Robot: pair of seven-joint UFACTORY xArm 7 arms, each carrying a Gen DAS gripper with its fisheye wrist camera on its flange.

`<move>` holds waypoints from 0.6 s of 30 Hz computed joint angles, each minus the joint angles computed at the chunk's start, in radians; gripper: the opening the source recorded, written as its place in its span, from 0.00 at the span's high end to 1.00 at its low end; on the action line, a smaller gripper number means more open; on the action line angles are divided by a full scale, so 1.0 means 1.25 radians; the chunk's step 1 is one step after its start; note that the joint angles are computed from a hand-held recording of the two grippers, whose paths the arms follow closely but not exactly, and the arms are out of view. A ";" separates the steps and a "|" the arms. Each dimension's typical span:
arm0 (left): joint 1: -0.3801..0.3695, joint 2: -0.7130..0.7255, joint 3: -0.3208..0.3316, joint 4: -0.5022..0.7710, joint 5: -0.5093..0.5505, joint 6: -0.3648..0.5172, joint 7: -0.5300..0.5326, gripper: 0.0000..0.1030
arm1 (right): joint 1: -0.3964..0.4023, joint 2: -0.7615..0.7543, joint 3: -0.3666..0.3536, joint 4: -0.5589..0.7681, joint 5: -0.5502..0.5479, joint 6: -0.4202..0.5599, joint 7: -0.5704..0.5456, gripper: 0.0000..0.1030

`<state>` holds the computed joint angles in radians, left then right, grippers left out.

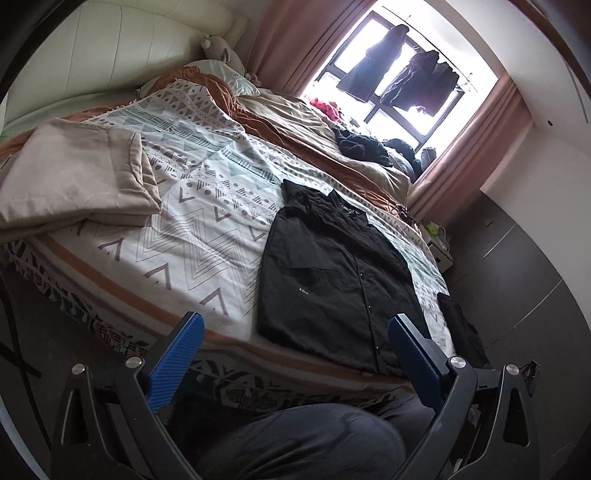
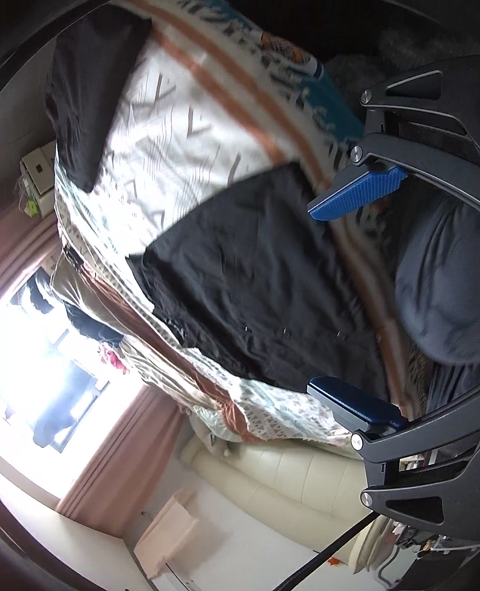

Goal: Fold large clothes
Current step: 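Move both tools toward the hem of the folded black shirt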

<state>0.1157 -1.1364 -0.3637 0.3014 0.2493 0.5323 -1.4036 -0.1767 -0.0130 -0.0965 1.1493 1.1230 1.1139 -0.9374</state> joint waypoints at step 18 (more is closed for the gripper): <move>-0.017 0.124 0.096 -0.109 -0.060 -0.230 0.078 0.24 | -0.075 0.103 0.003 0.101 -0.084 0.088 -0.009 0.17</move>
<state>0.0943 -0.9812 -0.2431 0.1652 0.1743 0.2450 -1.3061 -0.2700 0.1155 -0.0924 1.2756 1.0176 1.2238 -0.9490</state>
